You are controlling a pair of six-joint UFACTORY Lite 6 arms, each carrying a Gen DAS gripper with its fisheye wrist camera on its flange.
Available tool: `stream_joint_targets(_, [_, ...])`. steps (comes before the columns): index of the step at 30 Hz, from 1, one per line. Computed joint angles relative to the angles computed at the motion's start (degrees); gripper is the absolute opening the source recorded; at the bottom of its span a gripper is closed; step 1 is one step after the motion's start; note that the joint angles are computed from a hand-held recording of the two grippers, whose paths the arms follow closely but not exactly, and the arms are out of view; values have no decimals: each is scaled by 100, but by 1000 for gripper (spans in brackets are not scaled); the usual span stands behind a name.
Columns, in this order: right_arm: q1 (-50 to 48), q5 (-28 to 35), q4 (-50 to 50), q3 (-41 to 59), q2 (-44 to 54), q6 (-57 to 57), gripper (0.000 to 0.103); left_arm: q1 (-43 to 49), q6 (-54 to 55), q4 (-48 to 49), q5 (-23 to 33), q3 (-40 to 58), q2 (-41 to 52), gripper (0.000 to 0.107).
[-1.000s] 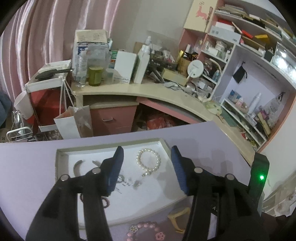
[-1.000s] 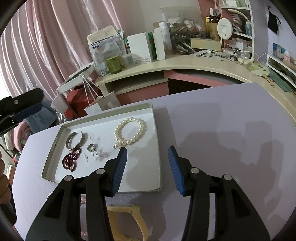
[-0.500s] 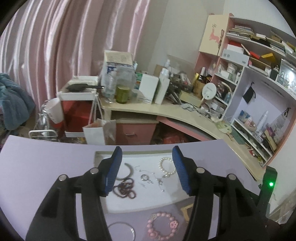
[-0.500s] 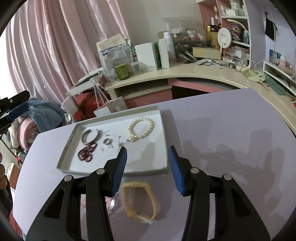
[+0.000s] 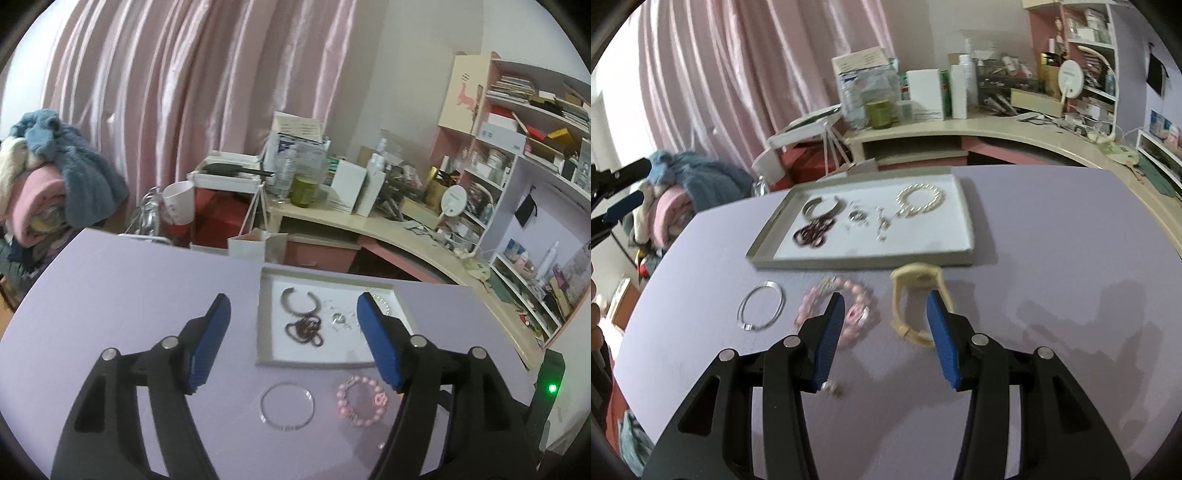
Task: Organize jewelry
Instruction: 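Move the right gripper to the second pearl stud earring and close on it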
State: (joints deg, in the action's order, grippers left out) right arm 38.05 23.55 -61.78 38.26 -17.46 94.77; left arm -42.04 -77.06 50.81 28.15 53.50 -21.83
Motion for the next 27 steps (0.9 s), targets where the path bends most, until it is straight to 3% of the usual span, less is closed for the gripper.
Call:
stream_joint_targets(6, [658,204,-282,-216,38,619,48,-833,-861,614,1002,-842,-933,78])
stream_joint_targets(11, [1026,206,-512,-277,303,1092,48,-1264,-1107,587,1509,-1381,-1639,86])
stream_joint_targets(18, [1301,1,-625,-84,998,1371,47,-1295,-1022,252,1712,-1934,-2369,89])
stream_joint_targets(27, [1206,-76,-571,337,1784,1101,41,-1191,-997,90,1623,-2091,-2486,90])
